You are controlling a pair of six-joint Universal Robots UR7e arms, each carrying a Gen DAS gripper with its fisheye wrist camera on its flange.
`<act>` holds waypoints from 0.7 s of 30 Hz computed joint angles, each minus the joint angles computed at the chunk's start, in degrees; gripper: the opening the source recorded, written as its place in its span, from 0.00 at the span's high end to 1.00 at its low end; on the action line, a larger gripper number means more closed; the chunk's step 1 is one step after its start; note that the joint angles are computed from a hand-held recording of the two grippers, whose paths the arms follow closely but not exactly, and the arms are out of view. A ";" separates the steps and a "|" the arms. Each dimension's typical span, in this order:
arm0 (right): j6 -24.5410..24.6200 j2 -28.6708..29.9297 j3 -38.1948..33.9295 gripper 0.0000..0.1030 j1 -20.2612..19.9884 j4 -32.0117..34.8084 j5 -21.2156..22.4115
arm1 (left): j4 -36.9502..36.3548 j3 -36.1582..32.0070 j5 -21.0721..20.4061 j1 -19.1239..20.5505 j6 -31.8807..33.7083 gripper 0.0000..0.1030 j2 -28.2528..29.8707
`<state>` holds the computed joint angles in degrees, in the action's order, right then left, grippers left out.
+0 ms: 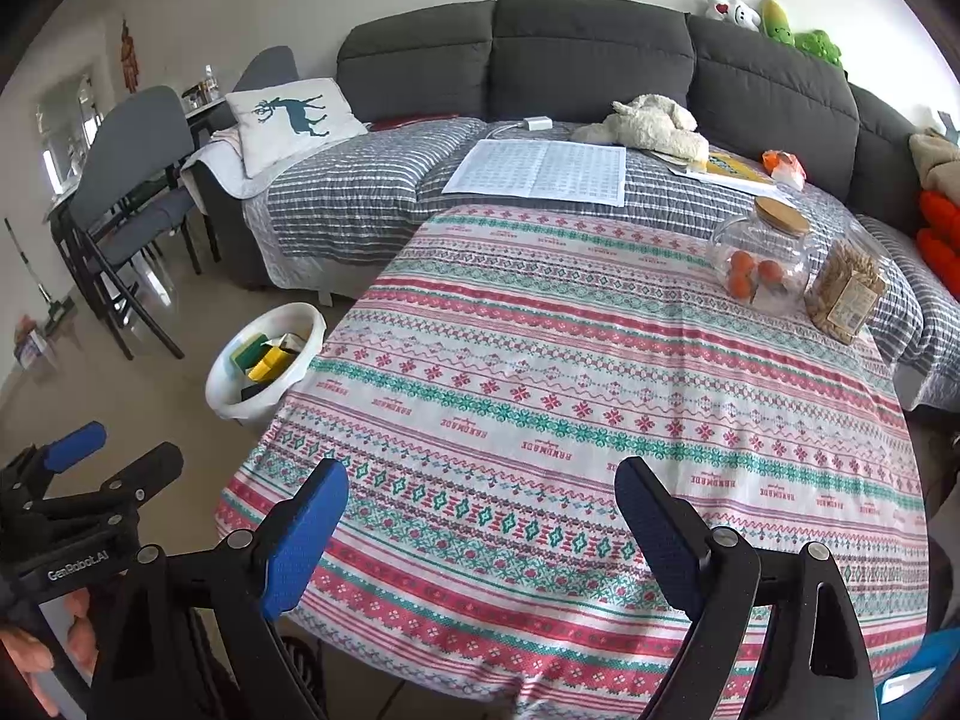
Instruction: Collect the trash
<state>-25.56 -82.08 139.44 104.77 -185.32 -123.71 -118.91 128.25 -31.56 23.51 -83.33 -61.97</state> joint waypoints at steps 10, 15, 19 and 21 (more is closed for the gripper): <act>-0.60 0.30 0.29 0.11 0.03 -0.15 -0.52 | -0.13 0.08 0.13 -0.37 0.50 0.01 0.21; -0.45 0.26 0.31 0.11 0.01 0.02 -0.54 | 1.07 -0.31 0.45 -0.25 -0.26 0.01 0.54; -0.58 0.32 0.34 0.11 -0.04 -0.32 -0.47 | 1.48 -0.42 0.82 -0.39 -0.64 0.01 0.52; -0.51 0.38 0.39 0.11 -0.04 -0.51 -0.44 | 1.65 -0.43 0.91 -0.47 -0.79 0.01 0.51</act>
<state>-26.07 -81.70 139.83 104.73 -185.83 -124.15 -117.25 127.82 -30.65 23.05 -84.12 -61.45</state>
